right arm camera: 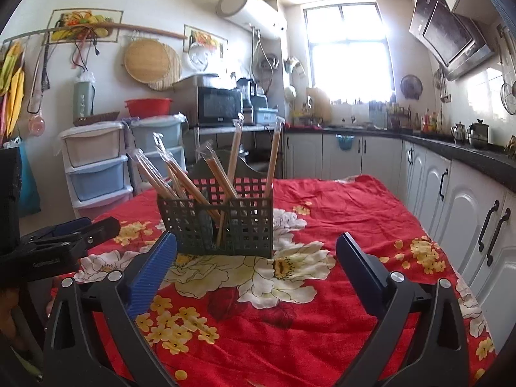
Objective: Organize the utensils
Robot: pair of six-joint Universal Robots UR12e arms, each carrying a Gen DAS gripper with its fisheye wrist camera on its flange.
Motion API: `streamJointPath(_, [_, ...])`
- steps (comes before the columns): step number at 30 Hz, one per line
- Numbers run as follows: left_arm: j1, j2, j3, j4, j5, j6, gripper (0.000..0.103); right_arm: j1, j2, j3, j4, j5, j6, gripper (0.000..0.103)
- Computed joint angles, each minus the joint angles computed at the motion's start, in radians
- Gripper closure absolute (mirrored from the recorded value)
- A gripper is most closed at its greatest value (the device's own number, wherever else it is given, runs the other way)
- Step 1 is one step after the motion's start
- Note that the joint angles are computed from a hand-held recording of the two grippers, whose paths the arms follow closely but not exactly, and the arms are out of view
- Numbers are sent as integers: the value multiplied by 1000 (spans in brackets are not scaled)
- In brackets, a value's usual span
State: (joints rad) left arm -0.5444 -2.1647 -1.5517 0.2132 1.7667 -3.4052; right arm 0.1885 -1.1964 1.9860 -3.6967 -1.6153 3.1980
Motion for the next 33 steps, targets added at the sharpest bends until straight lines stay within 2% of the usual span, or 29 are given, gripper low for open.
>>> streamJointPath(4, [-5, -7, -6, 38, 14, -2, 11, 4, 10, 6, -42, -14, 3, 7])
streamJointPath(8, [-16, -15, -1, 46, 63, 7, 11, 8, 16, 6, -43, -26, 5, 7])
streamJointPath(33, [-14, -16, -6, 59, 54, 9, 11, 10, 21, 6, -25, -32, 14, 7])
